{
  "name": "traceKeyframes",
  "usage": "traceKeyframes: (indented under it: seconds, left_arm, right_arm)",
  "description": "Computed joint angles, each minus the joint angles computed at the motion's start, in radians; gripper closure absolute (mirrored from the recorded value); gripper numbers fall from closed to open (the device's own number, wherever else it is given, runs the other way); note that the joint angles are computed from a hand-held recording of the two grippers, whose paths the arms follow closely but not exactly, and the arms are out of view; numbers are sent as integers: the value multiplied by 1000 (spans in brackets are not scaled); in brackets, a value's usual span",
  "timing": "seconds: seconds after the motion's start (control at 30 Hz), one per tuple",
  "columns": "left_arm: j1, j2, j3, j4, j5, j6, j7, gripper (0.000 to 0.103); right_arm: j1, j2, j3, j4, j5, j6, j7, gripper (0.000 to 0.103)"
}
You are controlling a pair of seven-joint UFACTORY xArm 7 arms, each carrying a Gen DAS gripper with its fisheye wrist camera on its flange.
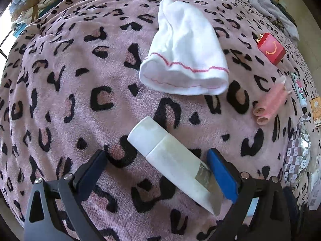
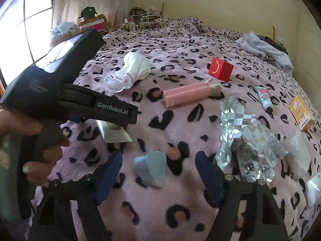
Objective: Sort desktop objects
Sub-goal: 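Grasp the white cream tube with the left gripper while the right gripper grasps the blue sponge, then carry the cream tube and blue sponge with both grippers toward the white paper bag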
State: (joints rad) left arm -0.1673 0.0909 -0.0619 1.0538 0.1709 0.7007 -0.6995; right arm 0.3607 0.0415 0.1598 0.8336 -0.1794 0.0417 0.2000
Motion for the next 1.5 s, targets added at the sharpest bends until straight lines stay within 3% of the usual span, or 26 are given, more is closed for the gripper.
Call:
traceKeyframes:
  seconds: [0.1,0.17,0.37,0.53,0.63,0.77,0.87,0.97,1.0,1.07,1.13,1.17,1.33,1.4,1.5]
  left_arm:
    - [-2,-9,-1,-9,7,-3,-7,2]
    - [-2,-17,-2,-17,2,-2,-12,2]
    - [-3,-45,-8,-41,-21,22,-58,2]
    - [-19,-79,-23,-66,58,71,-172,2]
    - [-14,-93,-23,-81,44,61,-225,1]
    - [-11,-57,-21,-56,25,74,-202,0]
    - [-17,-51,-22,-47,54,84,-199,1]
    - [-23,-50,-24,-40,70,87,-192,12]
    - [-25,-57,-25,-44,71,81,-191,21]
    - [-25,-76,-26,-53,69,70,-184,41]
    - [-23,-95,-27,-59,68,64,-171,73]
    - [-19,-107,-25,-67,65,58,-166,75]
    - [10,-168,-11,-127,-48,-9,-68,79]
    - [18,-194,-15,-140,-47,-8,-54,87]
    - [33,-233,-13,-188,-47,-29,-30,87]
  right_arm:
    - [28,24,-41,22,-139,-8,114,26]
    - [35,43,-50,42,-174,4,138,26]
    - [9,73,-18,59,-51,28,43,26]
    - [-18,67,10,48,61,33,-38,26]
    - [-15,67,10,47,83,32,-58,26]
    - [3,70,-12,48,59,28,-35,26]
    - [-6,73,2,52,82,37,-55,39]
    - [-21,76,28,58,142,51,-107,52]
    - [-25,77,36,60,163,55,-123,60]
    - [-35,76,57,63,221,65,-170,71]
    - [-13,70,39,62,205,71,-150,75]
    - [4,65,18,58,163,69,-110,75]
    - [-5,31,25,37,205,74,-97,76]
    - [-2,20,17,29,190,76,-70,76]
    - [-4,2,7,18,169,79,-26,76]
